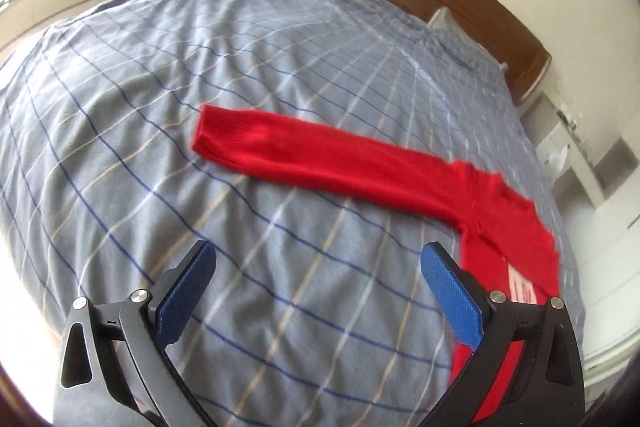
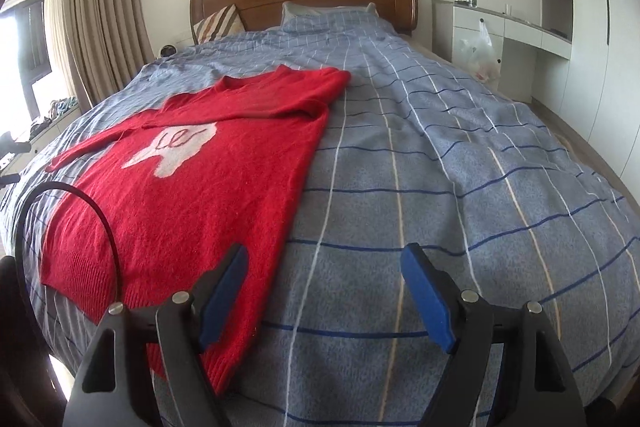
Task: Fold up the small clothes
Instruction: 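Grasp the other sleeve cuff with the left tool and fold it across the body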
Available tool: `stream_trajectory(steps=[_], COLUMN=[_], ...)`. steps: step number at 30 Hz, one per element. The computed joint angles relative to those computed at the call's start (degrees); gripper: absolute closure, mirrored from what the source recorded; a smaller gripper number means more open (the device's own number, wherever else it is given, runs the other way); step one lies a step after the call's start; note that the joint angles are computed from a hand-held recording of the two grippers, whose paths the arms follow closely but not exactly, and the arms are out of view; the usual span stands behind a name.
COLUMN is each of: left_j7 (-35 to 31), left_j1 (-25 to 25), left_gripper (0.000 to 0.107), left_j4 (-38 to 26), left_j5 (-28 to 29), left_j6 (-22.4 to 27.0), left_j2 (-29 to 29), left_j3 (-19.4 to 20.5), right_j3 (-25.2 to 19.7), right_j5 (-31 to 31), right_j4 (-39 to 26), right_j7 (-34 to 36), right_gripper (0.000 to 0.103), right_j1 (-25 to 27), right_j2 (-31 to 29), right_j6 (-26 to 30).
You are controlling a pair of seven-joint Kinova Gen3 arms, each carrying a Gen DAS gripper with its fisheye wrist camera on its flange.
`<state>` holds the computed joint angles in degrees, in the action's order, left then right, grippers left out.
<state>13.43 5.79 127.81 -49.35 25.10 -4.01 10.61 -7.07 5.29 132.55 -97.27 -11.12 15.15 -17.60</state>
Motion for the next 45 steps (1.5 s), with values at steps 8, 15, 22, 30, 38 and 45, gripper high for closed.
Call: stream_trajectory(steps=[8, 15, 22, 30, 38, 45], left_j7=[-14.4, -17.4, -22.1, -33.0, -44.8, -43.4], left_j1=[-13.8, -1.9, 9.1, 6.5, 19.3, 30.6], left_gripper=[0.026, 0.104, 0.104, 0.104, 0.027, 0.024], left_j4=[-1.6, -9.5, -26.2, -47.4, -66.4, -52.4], left_j5=[18.3, 14.8, 3.0, -4.0, 6.9, 17.9], left_j6=[-12.3, -1.8, 12.8, 11.5, 18.9, 14.1], left_j2=[10.4, 12.5, 12.2, 27.1, 43.9, 38.2], left_j3=[-7.9, -14.7, -9.4, 11.8, 9.1, -7.2], right_j3=[3.8, 2.5, -1.4, -2.0, -0.5, 3.2], right_j5=[-6.6, -7.3, -0.9, 3.8, 4.3, -2.6], right_j4=[1.2, 0.7, 0.9, 1.6, 2.0, 3.2], right_j7=[6.8, 6.7, 1.5, -4.3, -5.8, -1.0], right_gripper=[0.025, 0.025, 0.025, 0.025, 0.025, 0.025], right_j1=[-5.7, -4.3, 0.5, 3.0, 3.1, -0.1], right_j2=[-0.4, 0.1, -0.2, -1.0, -1.2, -2.1], right_j6=[-0.7, 0.0, -1.1, -2.5, -3.7, -6.4])
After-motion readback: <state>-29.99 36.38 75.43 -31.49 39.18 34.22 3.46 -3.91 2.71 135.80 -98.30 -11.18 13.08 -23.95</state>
